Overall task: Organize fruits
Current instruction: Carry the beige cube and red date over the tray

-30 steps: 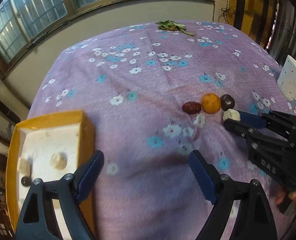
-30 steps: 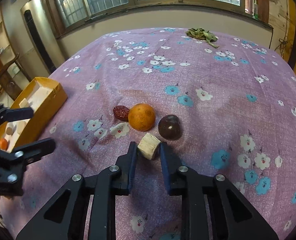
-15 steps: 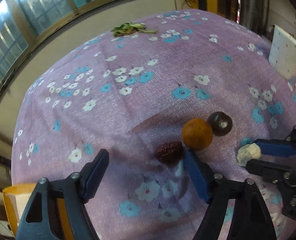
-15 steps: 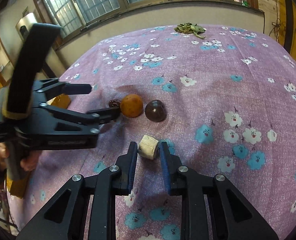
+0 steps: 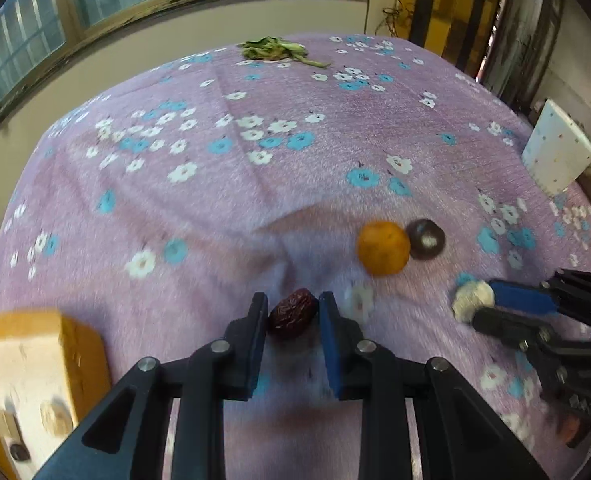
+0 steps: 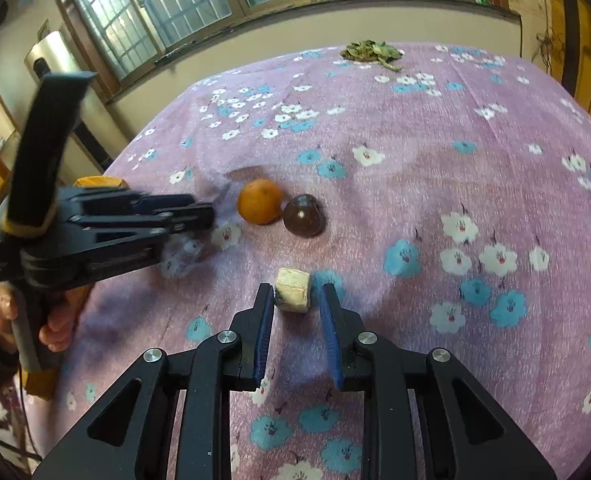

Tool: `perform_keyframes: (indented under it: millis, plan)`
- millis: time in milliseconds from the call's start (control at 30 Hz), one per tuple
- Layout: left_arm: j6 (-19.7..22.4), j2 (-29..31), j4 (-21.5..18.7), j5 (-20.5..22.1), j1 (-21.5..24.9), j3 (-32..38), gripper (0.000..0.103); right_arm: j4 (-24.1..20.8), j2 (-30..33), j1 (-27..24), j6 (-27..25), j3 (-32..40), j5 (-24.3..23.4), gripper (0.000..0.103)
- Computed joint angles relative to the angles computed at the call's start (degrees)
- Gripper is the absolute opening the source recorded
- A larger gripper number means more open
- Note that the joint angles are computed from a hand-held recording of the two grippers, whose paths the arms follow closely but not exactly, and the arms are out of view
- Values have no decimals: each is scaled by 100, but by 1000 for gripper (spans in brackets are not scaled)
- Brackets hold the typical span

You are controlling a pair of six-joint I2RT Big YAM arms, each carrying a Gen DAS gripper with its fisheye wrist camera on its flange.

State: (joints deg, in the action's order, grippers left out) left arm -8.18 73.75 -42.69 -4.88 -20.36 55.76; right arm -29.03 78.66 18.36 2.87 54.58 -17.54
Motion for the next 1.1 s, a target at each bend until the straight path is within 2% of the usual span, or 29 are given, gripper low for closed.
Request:
perform_keyframes:
  millis: [200,300,333,400,500,633,733,800,833,967,1100]
  plan:
    - [-307,-581,-160,74,-53,-458,29,-60,-33,46,-14,15,-173,29]
    - [-435,-771,-248,105,-116,-649,29,-243,-49,116,-296,64,-669,30]
    - [-466,-830,-269,64,-156,-714,29,-221,-115,148,-383,27,-691,30]
    - [-498,-952,-292,21,-212,-825,29,-135,-193,204,-290,-8,-239,30]
    - [-592,-1132,-326,93,-214,-955,29,-107,-130,139,-27,46,-124,30]
    - [-734,-1217,-384,240,-148,-1011,29,-220,44,352,-419,153,287,30]
    - [-820,-1312,-378,342,-100,-1078,29,-140,57,460,-558,95,534,30]
    - [-834,-1351,-385,355,-93,-1102,29,-82,93,459,-478,77,595,28]
    - [-852,-1359,-388,355,-88,-1104,29,-47,92,449,-420,68,624,23]
    - [-958,-1451,-359,452,-41,-1141,29,-57,-50,480,-228,24,756,23]
    - [-1008,-1617,-389,533,7,-1187,29,-78,-474,514,-90,-171,794,23]
